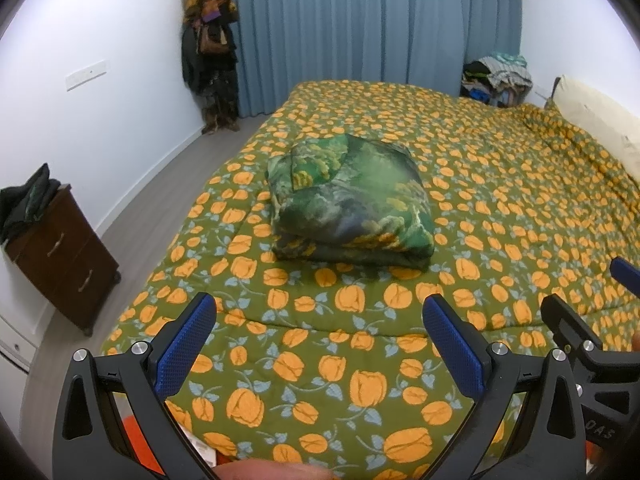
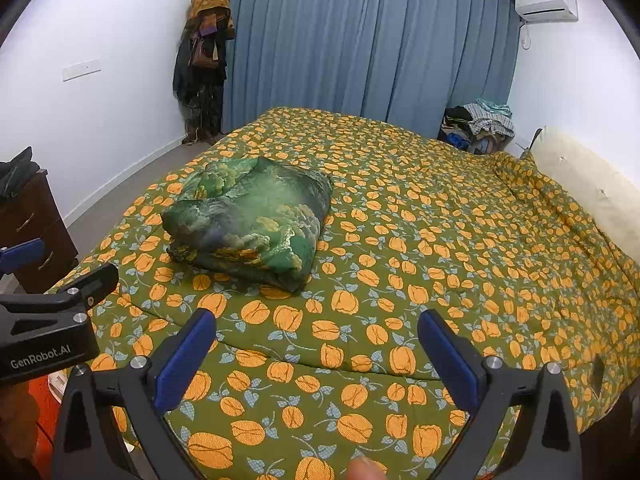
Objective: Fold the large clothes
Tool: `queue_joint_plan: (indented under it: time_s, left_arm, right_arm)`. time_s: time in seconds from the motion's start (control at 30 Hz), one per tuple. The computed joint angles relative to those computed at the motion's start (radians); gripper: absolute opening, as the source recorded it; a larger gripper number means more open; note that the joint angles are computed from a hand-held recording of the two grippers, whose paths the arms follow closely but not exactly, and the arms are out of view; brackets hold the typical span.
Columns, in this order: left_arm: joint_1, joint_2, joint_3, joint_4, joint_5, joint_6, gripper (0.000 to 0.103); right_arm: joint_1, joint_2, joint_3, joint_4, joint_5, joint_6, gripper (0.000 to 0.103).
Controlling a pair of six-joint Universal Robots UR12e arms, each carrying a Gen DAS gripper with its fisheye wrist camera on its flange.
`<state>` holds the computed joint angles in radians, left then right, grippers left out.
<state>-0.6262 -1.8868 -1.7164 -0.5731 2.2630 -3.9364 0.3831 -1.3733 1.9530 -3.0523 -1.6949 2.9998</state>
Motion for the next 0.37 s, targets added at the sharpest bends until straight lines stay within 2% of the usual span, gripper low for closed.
queue_joint_plan:
  time_s: [0.2, 0.37]
  left_arm:
    - [0.002, 0.003, -0.007, 0.026, -0.024, 0.003, 0.102]
    - [-0.002, 0.000, -0.003, 0.010, 0.005, -0.005, 0.102]
  right_arm:
    - [-0.002, 0.000, -0.002, 0.005, 0.001, 0.002, 0.102]
    - [-0.004, 0.000, -0.004, 0.009, 0.001, 0.004, 0.102]
